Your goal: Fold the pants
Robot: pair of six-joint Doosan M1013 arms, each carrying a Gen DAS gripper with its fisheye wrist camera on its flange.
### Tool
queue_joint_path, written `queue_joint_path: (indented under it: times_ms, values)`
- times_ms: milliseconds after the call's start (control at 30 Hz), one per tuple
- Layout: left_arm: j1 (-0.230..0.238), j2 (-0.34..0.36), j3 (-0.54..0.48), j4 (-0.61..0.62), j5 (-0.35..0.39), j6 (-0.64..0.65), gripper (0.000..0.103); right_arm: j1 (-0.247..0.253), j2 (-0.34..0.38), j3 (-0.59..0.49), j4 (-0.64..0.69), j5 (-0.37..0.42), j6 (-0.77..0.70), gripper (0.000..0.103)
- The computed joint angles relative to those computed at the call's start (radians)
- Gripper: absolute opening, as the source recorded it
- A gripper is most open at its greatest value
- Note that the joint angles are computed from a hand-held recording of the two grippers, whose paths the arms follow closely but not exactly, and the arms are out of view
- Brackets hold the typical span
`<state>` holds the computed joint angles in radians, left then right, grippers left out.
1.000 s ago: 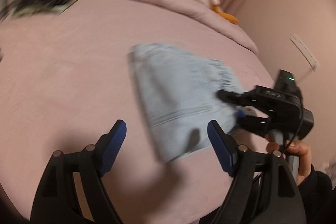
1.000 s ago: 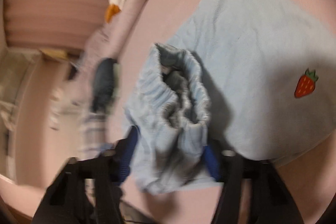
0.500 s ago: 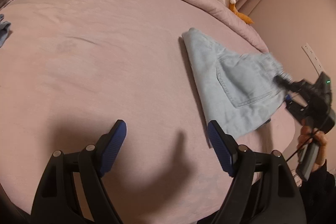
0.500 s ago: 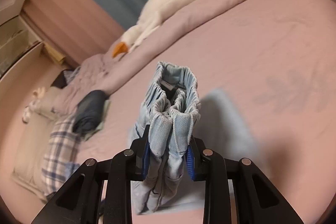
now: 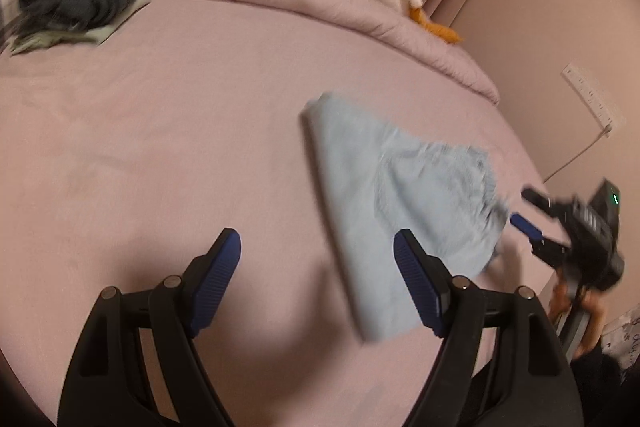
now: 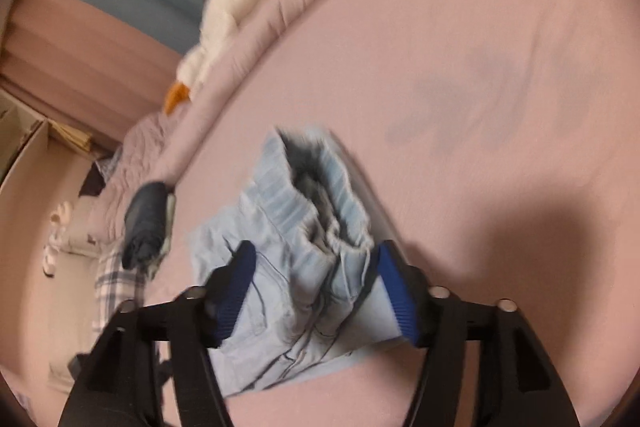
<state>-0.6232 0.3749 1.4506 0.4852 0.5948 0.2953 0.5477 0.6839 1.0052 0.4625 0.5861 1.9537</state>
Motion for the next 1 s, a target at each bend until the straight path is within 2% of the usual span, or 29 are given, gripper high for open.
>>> queue_joint_path:
  times_ms: [33,100,133,167,200,233,267,333,367,433,500,567,600,667,800,900,933,1000]
  values:
    - [0.007,0.008,-0.013,-0.005,-0.008,0.010,0.072,0.010,-0.012,0.009,-0.054,-0.026,-0.008,0.064]
    - [0.027,0.032,-0.054,-0.056,-0.015,0.081,0.052,0.038,-0.016,0.001,-0.130,-0.048,-0.070,0.064]
    - [0.036,0.046,-0.076,-0.093,-0.017,0.130,0.035,0.058,-0.016,-0.003,-0.203,-0.063,-0.082,0.063]
    - [0.046,0.061,-0.099,-0.135,-0.018,0.186,0.027,0.076,-0.016,-0.003,-0.252,-0.087,-0.109,0.061]
    - [0.059,0.079,-0.127,-0.204,-0.024,0.274,0.024,0.086,-0.012,-0.010,-0.248,-0.093,-0.160,0.051]
    - [0.069,0.095,-0.149,-0.262,-0.024,0.345,0.016,0.096,0.003,-0.032,-0.201,-0.078,-0.255,0.043]
    - [0.078,0.112,-0.174,-0.315,-0.015,0.411,0.008,0.102,0.023,-0.064,-0.149,-0.036,-0.333,0.041]
    - [0.091,0.150,-0.234,-0.377,0.026,0.528,0.008,0.117,0.078,-0.149,-0.086,0.081,-0.461,0.025]
    - [0.095,0.167,-0.259,-0.398,0.040,0.581,0.008,0.128,0.108,-0.196,-0.078,0.140,-0.504,0.023]
    - [0.100,0.188,-0.287,-0.415,0.055,0.652,0.009,0.146,0.136,-0.237,-0.056,0.190,-0.587,0.021]
    - [0.102,0.223,-0.333,-0.395,0.121,0.676,0.011,0.160,0.148,-0.254,-0.051,0.209,-0.661,0.021]
    - [0.110,0.257,-0.371,-0.395,0.190,0.668,0.007,0.175,0.176,-0.294,-0.111,0.267,-0.665,0.021]
    - [0.116,0.262,-0.363,-0.415,0.173,0.672,0.006,0.181,0.196,-0.323,-0.150,0.306,-0.642,0.021]
    - [0.116,0.255,-0.340,-0.390,0.121,0.645,0.004,0.183,0.192,-0.304,-0.156,0.275,-0.655,0.020]
    - [0.125,0.255,-0.339,-0.405,0.101,0.623,0.004,0.170,0.208,-0.346,-0.113,0.339,-0.662,0.020]
    - [0.114,0.232,-0.319,-0.358,0.103,0.559,0.003,0.148,0.199,-0.341,-0.030,0.360,-0.668,0.021]
    - [0.107,0.222,-0.312,-0.333,0.104,0.551,0.004,0.141,0.177,-0.301,0.001,0.311,-0.671,0.021]
    - [0.089,0.199,-0.287,-0.300,0.088,0.550,0.013,0.128,0.134,-0.236,0.005,0.209,-0.641,0.021]
